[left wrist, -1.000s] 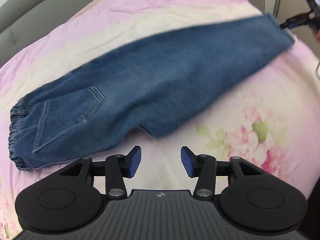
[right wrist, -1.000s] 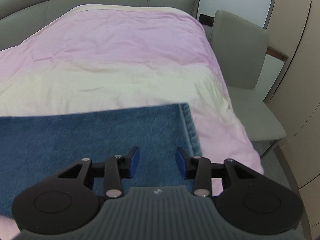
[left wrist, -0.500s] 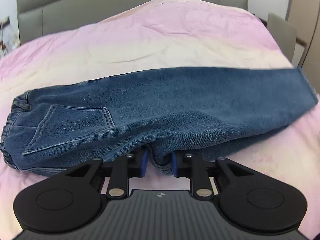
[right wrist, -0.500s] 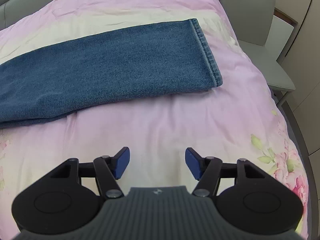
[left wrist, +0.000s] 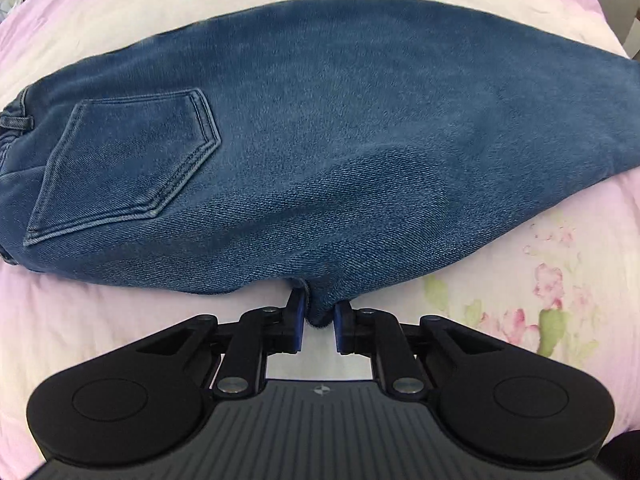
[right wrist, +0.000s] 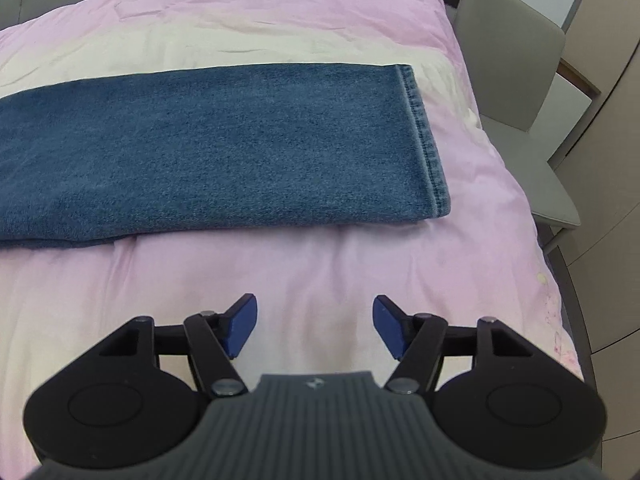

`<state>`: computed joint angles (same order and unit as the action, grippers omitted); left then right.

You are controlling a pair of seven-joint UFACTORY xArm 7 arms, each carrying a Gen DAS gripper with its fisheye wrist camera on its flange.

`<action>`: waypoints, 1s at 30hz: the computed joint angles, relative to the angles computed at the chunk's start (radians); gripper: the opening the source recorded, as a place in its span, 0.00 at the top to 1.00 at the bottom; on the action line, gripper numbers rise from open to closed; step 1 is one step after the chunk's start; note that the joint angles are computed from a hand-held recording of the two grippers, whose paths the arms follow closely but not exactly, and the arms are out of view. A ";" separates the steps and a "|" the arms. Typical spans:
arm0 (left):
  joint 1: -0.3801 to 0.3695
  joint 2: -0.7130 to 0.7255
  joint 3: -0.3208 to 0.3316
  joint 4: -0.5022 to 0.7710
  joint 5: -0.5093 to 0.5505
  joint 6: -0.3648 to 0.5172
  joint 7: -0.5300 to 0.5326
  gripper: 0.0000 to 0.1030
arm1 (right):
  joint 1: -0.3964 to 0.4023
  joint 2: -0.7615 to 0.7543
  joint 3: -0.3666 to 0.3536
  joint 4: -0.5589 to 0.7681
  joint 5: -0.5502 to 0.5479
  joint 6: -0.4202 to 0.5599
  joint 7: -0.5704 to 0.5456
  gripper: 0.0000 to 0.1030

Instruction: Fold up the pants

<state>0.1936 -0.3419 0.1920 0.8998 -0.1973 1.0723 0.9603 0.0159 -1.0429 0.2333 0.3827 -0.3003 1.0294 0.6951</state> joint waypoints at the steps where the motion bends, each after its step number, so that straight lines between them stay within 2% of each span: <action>1: 0.001 -0.001 -0.001 -0.006 0.001 -0.007 -0.001 0.85 | -0.013 -0.019 -0.013 -0.009 0.000 -0.004 0.012 0.40; 5: -0.002 0.022 -0.006 0.006 0.009 -0.001 0.001 0.84 | -0.097 -0.073 -0.080 -0.050 0.016 -0.076 0.084 0.41; 11: -0.005 0.025 -0.013 0.001 0.020 -0.006 0.027 0.84 | -0.272 -0.077 -0.160 -0.163 0.114 -0.360 0.301 0.41; 16: -0.004 0.050 -0.011 0.020 0.016 0.015 0.039 0.84 | -0.386 0.021 -0.139 -0.258 0.174 -0.629 0.444 0.47; 18: -0.002 0.055 -0.014 0.023 0.017 0.018 0.042 0.84 | -0.422 0.080 -0.126 -0.271 0.179 -0.744 0.460 0.47; 20: -0.001 0.056 -0.015 0.022 0.017 0.017 0.047 0.84 | -0.447 0.139 -0.121 -0.264 0.189 -0.815 0.460 0.48; 21: -0.002 0.061 -0.017 0.025 0.015 0.015 0.045 0.84 | -0.452 0.174 -0.123 -0.259 0.198 -0.854 0.457 0.54; 22: -0.001 0.065 -0.017 0.026 0.013 0.014 0.046 0.84 | -0.456 0.191 -0.122 -0.252 0.207 -0.857 0.453 0.55; 25: 0.000 0.076 -0.016 0.035 0.000 0.010 0.047 0.84 | -0.491 0.183 -0.075 -0.208 0.191 -0.783 0.443 0.69; 26: 0.001 0.070 -0.013 0.038 -0.003 0.014 0.056 0.84 | -0.496 0.169 -0.069 -0.190 0.173 -0.751 0.427 0.78; 30: 0.007 0.047 -0.007 0.066 0.003 0.049 0.071 0.84 | -0.498 0.164 -0.043 -0.056 0.081 -0.583 0.357 0.85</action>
<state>0.2006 -0.2949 0.1846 0.9655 -0.1940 1.1214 1.0314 -0.4821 -0.8790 0.1905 0.3267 -0.2189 0.4468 1.0523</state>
